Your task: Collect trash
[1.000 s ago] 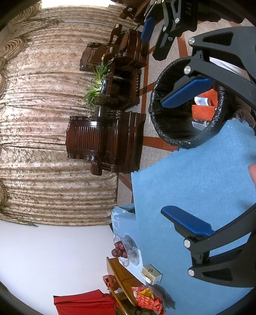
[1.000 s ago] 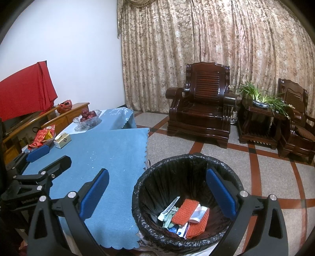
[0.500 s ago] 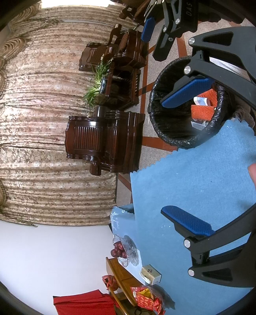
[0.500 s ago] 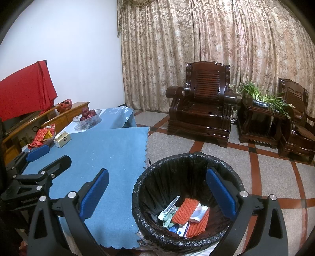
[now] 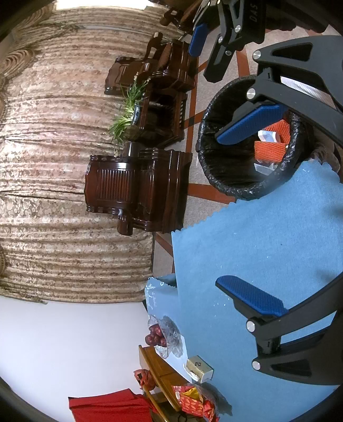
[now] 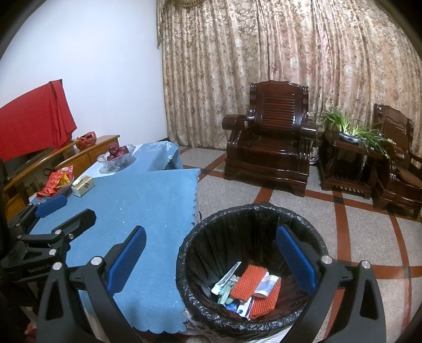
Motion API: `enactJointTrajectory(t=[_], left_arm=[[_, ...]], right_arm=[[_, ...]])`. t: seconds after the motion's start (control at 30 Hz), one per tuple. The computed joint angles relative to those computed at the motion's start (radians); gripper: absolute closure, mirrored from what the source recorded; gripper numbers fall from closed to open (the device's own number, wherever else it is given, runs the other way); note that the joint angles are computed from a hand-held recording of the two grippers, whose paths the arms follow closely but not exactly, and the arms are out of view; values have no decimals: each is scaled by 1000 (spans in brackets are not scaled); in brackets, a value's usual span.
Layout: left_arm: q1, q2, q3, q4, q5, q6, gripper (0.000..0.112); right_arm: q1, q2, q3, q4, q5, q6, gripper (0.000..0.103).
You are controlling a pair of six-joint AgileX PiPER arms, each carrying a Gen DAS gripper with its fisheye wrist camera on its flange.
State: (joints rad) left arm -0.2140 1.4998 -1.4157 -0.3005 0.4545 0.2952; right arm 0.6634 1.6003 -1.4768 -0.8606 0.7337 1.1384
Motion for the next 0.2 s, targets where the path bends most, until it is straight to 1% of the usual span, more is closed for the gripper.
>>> enactJointTrajectory(t=[0.2], left_arm=[[-4, 6, -8, 11, 2, -13, 15]], right_arm=[[1, 3, 2, -1, -1, 4, 6]])
